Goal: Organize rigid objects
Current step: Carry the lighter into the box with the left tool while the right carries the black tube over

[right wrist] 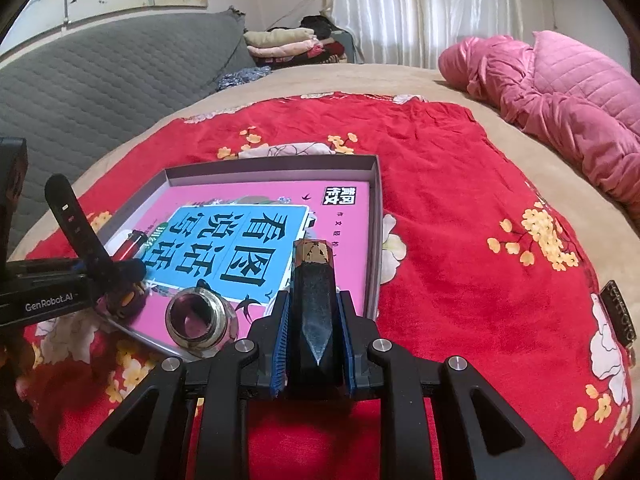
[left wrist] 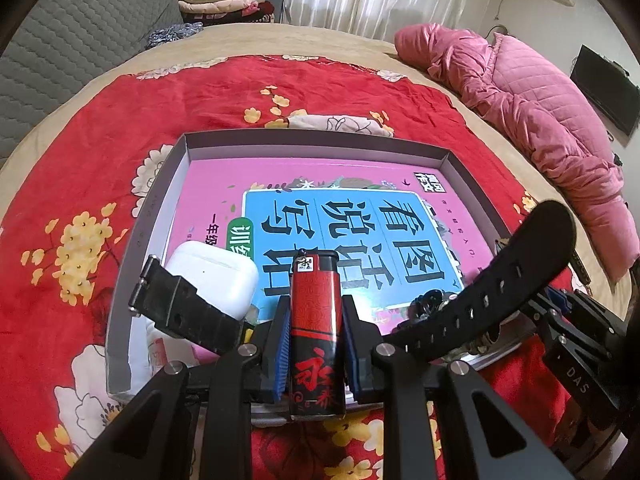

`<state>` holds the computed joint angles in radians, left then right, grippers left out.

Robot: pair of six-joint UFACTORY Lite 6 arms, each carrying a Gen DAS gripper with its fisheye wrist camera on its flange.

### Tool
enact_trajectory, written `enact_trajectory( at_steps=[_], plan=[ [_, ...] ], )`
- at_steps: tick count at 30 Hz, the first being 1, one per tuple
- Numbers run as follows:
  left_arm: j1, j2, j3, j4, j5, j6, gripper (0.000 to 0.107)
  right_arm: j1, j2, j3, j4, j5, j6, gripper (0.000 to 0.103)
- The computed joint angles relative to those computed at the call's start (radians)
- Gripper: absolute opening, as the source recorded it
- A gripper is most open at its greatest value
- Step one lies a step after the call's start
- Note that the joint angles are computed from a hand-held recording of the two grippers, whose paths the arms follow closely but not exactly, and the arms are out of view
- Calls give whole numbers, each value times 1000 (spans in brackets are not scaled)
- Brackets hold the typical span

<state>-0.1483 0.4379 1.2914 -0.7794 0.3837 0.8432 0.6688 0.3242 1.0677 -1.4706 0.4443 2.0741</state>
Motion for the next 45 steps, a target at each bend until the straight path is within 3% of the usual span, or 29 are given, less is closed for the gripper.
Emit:
enact_trajectory(
  at_steps=[26, 38, 45],
  plan=[
    [-26, 63, 76, 96, 11, -108, 23, -19, 3, 3, -89, -57, 107, 24],
    [-43, 151, 234, 276, 140, -293, 23, -16, -10, -9, -111, -58, 130, 26],
    [-47, 157, 243, 294, 147, -309, 23, -17, -11, -11, -119, -61, 145, 26]
  ],
)
